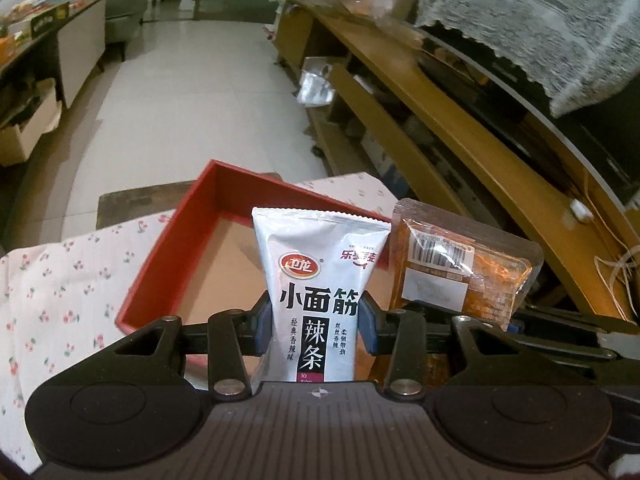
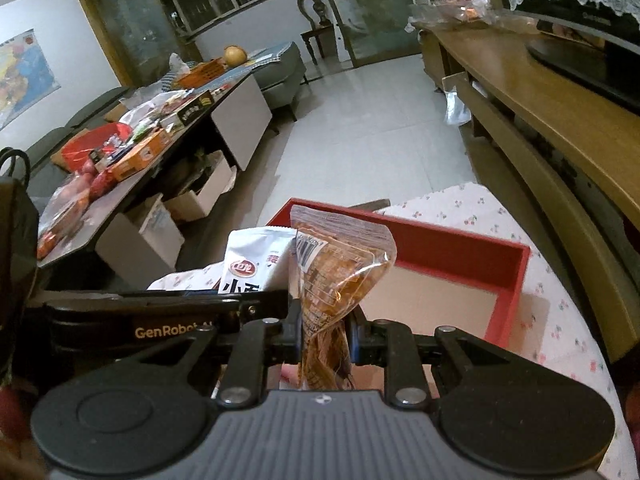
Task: Organize snacks
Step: 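Lift both bags and carry them over the red box, then lower both bags into the red box and open both tools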
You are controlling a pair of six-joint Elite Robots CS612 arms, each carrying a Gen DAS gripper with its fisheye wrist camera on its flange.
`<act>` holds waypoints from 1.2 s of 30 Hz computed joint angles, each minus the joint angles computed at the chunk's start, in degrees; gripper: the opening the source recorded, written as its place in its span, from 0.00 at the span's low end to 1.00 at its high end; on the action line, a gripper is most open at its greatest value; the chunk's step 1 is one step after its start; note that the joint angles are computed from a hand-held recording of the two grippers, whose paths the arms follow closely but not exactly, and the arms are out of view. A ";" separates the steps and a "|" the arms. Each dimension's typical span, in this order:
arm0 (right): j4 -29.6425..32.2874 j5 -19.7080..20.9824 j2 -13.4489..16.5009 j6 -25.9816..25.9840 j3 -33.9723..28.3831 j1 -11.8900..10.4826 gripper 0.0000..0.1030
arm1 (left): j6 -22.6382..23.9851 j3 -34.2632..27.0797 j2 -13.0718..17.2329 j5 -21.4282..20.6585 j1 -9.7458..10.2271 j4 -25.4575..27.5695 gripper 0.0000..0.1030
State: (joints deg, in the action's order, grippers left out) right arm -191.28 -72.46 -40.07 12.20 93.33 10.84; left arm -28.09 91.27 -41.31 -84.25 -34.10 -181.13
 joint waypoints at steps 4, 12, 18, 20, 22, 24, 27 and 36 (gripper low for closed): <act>2.60 -0.36 2.01 0.37 -3.43 0.11 0.36 | -0.14 -2.73 1.74 0.81 0.74 2.04 0.47; 8.04 -1.73 5.27 0.38 -8.00 0.15 0.36 | -0.68 -7.11 4.91 1.57 1.30 7.60 0.46; 11.58 -2.04 6.41 -0.46 -9.43 0.08 0.38 | -1.26 -8.12 5.93 1.63 1.38 10.51 0.48; 12.09 -2.71 6.49 -0.99 -9.47 0.17 0.38 | -1.31 -8.06 5.94 1.31 1.38 10.72 0.50; 12.07 -4.11 6.58 -1.40 -9.51 0.36 0.39 | -1.05 -7.91 5.87 1.86 1.24 10.89 0.54; 12.26 -4.86 6.57 -1.57 -9.50 0.42 0.39 | -1.16 -7.80 5.78 1.90 1.25 10.81 0.56; 11.56 -5.86 6.50 -1.65 -9.37 0.47 0.41 | -1.88 -7.52 5.58 2.50 1.25 10.48 0.63; 10.72 -9.48 6.28 -3.35 -9.25 1.00 0.65 | -3.50 -6.96 4.98 3.46 1.43 10.21 0.67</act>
